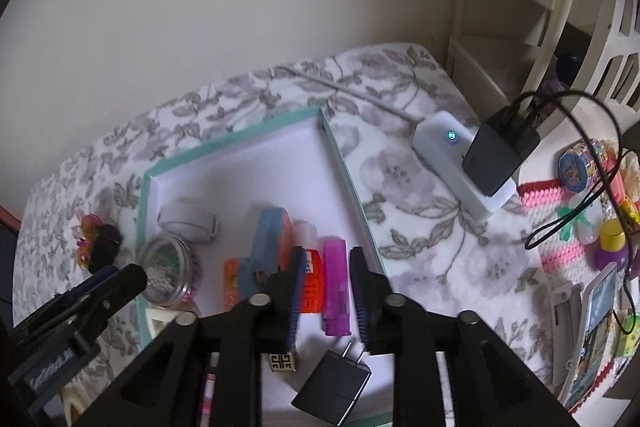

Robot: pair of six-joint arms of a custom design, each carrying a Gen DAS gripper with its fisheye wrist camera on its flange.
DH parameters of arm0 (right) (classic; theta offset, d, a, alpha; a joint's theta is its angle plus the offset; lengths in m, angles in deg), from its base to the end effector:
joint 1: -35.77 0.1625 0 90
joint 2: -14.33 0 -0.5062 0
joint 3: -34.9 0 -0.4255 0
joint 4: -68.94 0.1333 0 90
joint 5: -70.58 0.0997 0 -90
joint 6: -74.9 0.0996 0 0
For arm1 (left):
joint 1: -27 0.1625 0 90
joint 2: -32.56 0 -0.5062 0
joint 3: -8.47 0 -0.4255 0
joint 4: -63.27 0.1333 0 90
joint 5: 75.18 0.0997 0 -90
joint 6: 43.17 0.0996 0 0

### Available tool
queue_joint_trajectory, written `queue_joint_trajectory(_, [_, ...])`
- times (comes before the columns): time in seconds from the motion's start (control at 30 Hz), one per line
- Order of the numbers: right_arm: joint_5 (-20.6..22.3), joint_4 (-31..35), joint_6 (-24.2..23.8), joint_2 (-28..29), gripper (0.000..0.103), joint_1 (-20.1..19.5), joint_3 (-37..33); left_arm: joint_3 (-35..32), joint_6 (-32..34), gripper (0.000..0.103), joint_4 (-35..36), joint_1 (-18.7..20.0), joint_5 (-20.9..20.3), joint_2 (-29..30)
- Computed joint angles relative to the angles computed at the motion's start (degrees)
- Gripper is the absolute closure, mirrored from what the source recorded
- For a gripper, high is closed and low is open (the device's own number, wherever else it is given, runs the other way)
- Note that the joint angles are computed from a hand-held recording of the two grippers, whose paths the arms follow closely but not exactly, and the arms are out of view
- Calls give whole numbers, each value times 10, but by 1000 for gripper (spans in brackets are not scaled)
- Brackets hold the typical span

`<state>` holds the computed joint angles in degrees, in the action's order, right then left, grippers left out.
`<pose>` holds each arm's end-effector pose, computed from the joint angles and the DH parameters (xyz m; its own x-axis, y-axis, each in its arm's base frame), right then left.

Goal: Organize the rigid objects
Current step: 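Release the block in the tray with the left tool while the right tool releases the lighter, then move both open tools back toward the toy dog and black car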

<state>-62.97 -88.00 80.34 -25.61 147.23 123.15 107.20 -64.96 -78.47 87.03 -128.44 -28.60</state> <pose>0.3487 -0.7103 0.1332 -0.7845 0.0236 0.6197 -0.2735 0.8837 -0.3799 -0.1814 -0.7007 0.2935 -0.8923 -0.0579 -0.4477 0.1649 0.8814 -0.4426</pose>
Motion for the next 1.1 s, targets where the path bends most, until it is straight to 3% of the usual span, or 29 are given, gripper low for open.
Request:
queue_joint_trajectory(0.1, [4,-10,-5,1,48,2,0,-1,-13,50,8,1,29,-3])
queue_joint_trajectory(0.2, [12,-19,-12,3,47,4,-1,-1,-27,39,15,3,54,-5])
queue_joint_trajectory(0.4, [14,-22,-25,10,41,8,-7,2,-61,36,23,12,81,-15])
queue_joint_trajectory(0.5, [14,-23,-30,16,36,12,-11,6,-70,16,12,18,91,-22])
queue_joint_trajectory(0.67, [28,-21,-32,24,30,16,-19,14,-87,12,-1,27,113,-35])
queue_joint_trajectory(0.73, [29,-21,-33,30,28,19,-24,15,-95,4,0,31,126,-40])
queue_joint_trajectory(1.1, [49,-14,-47,56,26,32,-45,27,-148,3,25,60,189,-80])
